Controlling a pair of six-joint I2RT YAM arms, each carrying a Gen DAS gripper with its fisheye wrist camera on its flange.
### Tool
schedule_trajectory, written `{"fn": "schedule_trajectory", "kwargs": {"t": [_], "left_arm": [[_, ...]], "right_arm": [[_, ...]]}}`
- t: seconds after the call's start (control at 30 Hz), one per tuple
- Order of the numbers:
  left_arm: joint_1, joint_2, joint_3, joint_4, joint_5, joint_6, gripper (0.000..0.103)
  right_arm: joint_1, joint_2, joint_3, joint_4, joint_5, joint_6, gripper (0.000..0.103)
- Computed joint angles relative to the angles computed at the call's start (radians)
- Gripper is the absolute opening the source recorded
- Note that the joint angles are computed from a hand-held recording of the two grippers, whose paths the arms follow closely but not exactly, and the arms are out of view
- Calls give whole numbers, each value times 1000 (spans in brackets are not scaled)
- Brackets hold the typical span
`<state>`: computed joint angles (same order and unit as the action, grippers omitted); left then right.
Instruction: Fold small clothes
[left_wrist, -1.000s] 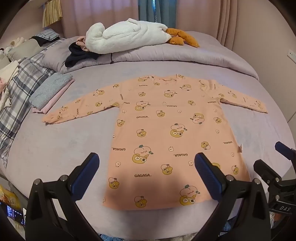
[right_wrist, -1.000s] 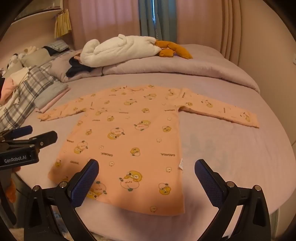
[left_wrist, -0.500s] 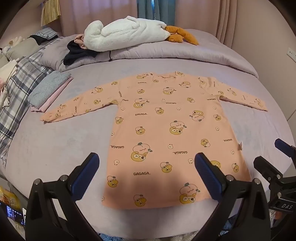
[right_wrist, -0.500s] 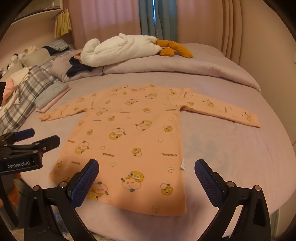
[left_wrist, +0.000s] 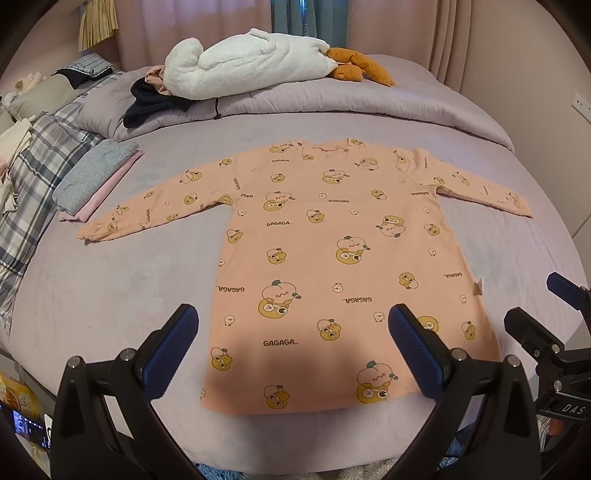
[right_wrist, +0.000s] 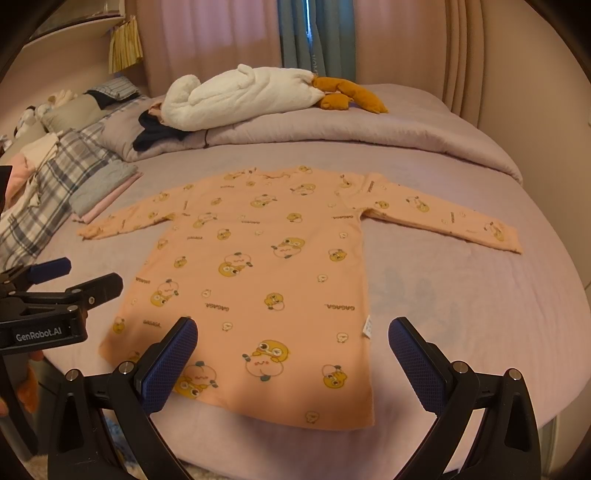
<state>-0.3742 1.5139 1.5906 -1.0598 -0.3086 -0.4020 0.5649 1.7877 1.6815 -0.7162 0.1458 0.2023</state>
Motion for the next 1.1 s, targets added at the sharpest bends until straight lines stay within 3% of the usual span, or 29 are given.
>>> {"fn": "schedule_trajectory", "kwargs": {"t": [1.1], "left_arm": [[12,4,-22,-3,32,13,103]], "right_arm": [[-6,-4,0,-16,6,5,102]]}}
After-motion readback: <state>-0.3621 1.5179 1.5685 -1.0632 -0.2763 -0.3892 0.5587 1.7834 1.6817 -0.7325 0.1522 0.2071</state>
